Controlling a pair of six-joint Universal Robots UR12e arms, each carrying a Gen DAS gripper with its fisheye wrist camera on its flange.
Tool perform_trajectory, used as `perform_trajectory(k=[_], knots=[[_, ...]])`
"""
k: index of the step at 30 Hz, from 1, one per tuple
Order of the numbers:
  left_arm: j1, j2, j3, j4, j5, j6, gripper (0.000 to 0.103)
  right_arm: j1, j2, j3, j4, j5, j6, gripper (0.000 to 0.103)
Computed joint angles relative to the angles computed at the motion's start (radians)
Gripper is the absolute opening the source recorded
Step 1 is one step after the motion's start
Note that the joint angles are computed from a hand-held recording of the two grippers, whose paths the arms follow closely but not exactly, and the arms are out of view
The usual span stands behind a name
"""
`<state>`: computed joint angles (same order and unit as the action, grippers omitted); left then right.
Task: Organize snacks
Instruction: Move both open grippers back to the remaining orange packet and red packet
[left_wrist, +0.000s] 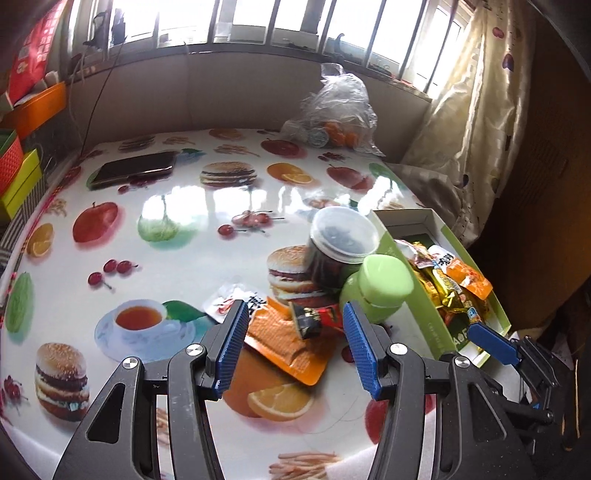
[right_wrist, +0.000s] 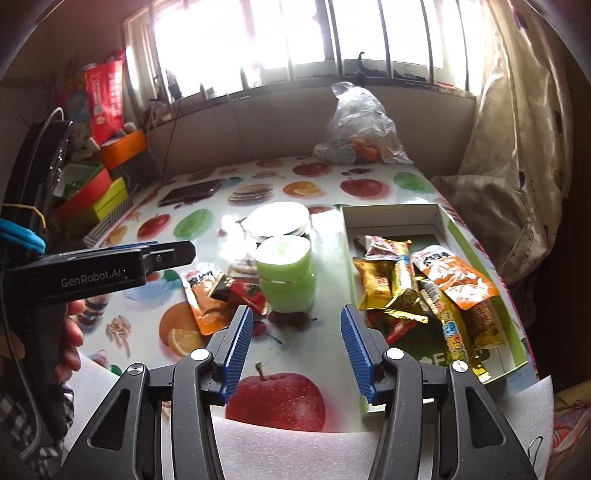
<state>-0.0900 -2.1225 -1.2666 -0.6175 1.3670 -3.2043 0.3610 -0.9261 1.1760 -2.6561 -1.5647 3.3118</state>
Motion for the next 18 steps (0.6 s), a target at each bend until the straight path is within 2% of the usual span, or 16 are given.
perform_trajectory(k=[6, 15, 18], knots=[[0.023, 0.006, -0.027, -0.006, 0.021, -0.04, 0.054, 0.013, 0.044, -0.071, 0.083, 0.046, -0.043, 0.049], [0.044, -0.007, -0.031, -0.046, 0.008, -0.062, 0.054, 0.036, 0.127, -0.209, 0.193, 0.04, -0.144, 0.049], [0.05, -0.009, -0.031, -0.05, 0.002, -0.069, 0.054, 0.035, 0.146, -0.243, 0.237, 0.087, -0.138, 0.05]])
